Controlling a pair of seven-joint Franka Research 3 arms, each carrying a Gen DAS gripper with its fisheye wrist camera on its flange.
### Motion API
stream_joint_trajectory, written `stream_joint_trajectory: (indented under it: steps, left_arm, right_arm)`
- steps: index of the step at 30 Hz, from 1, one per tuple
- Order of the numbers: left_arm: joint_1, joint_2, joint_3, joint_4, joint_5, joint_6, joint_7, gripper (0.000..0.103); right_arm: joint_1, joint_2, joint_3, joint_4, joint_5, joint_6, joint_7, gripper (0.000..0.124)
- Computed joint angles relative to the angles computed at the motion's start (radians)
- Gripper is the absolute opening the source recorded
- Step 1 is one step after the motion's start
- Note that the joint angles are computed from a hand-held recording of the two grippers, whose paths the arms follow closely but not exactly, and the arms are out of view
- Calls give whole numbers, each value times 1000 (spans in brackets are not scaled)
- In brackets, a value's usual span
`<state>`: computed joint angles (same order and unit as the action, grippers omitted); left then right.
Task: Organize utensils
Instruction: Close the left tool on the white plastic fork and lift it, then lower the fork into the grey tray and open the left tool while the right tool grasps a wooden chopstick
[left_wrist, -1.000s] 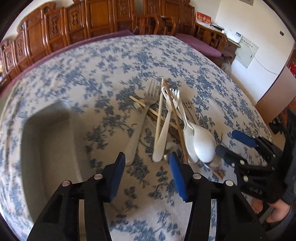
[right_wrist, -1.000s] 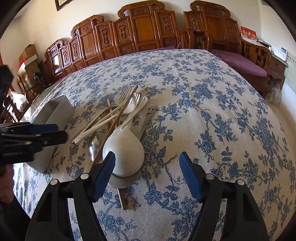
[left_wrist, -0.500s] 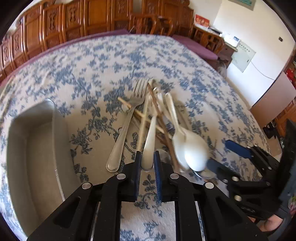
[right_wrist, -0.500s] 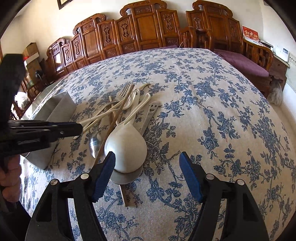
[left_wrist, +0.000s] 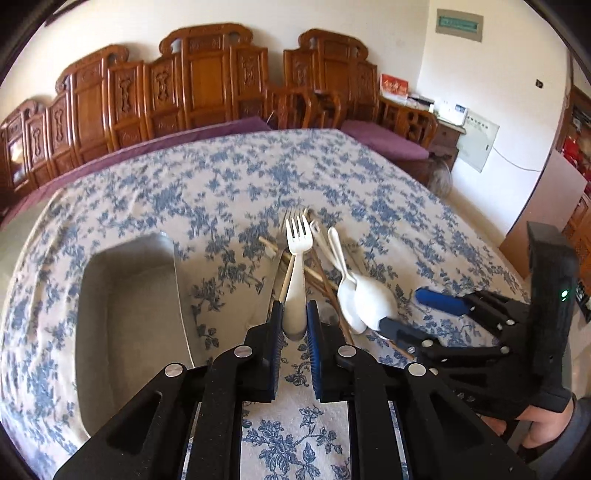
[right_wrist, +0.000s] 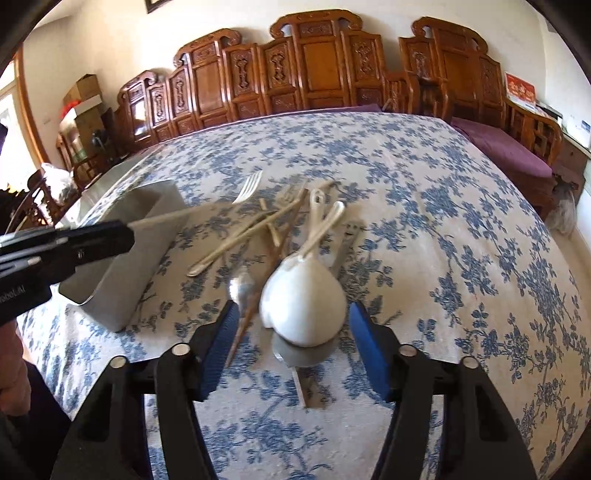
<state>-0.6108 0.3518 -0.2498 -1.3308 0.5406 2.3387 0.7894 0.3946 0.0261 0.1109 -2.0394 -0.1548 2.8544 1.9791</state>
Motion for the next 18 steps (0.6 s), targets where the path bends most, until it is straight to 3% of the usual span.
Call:
stream_joint_trajectory:
  steps: [5, 11, 18]
  left_arm:
    - [10, -48, -3, -55, 10, 39, -21, 11]
    - [28, -100, -10, -122, 27, 54, -49, 11]
    - [57, -156, -23, -192, 43, 73, -82, 11]
  right_arm:
    - [15, 8, 16, 10, 74, -15, -73, 39]
    - [38, 37, 24, 38, 146, -56, -119, 29]
    - [87, 90, -13, 107, -64, -167, 32, 22]
